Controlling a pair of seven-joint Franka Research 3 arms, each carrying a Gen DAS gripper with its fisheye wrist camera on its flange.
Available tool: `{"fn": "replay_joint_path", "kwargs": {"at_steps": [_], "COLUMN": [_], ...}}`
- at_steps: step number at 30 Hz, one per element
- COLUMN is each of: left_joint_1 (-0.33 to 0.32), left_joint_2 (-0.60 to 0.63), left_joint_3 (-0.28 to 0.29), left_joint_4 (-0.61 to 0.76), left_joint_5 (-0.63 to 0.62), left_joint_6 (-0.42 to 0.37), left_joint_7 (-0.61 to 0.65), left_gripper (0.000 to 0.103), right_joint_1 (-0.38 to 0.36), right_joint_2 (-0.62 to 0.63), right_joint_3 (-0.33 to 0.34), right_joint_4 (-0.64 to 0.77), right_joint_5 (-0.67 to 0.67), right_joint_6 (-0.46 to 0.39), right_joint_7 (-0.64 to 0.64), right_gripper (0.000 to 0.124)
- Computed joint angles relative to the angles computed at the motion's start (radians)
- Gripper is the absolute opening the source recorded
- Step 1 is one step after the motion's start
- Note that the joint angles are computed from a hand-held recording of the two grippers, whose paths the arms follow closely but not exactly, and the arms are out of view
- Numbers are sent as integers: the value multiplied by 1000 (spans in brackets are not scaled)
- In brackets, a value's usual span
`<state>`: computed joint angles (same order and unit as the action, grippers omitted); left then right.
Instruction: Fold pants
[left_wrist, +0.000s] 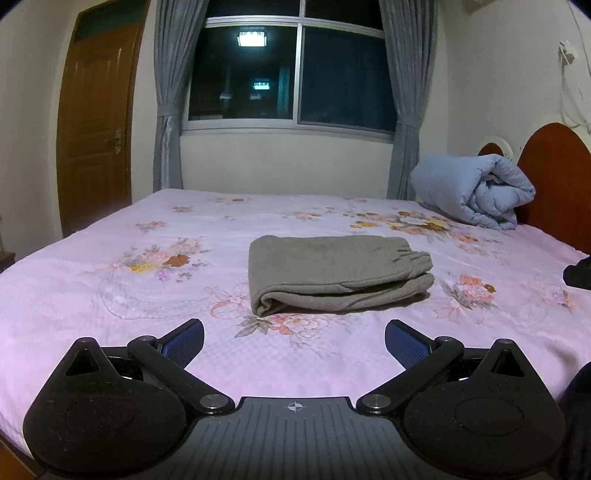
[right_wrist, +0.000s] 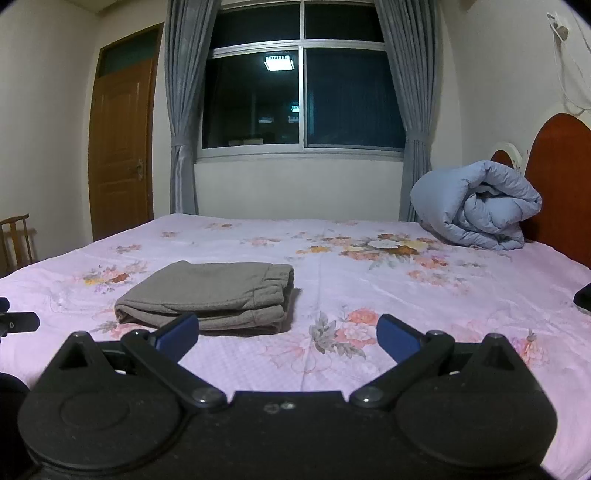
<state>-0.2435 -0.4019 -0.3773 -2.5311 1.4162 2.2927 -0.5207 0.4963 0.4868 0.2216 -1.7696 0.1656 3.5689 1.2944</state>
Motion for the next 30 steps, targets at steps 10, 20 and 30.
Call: {"fn": "replay_joint_path", "kwargs": {"at_steps": [10, 20, 30], "left_joint_1": [-1, -2, -3], "left_joint_2": [0, 1, 0], "left_joint_3": [0, -1, -1], "left_joint_4": [0, 1, 0], "left_joint_5": [-1, -4, -5], "left_joint_6": [0, -4, -2], "left_joint_7": [-1, -5, -9], "left_gripper": [103, 103, 103], "right_joint_1": [5, 6, 2], "right_joint_2": [-1, -1, -4], "right_joint_3": [-4, -3, 0], "right_joint_4": [2, 0, -5], "right_joint_5": [5, 7, 3], "right_joint_6": [-7, -3, -9], "right_joint_7": [-5, -3, -1], "right_gripper": [97, 97, 97]}}
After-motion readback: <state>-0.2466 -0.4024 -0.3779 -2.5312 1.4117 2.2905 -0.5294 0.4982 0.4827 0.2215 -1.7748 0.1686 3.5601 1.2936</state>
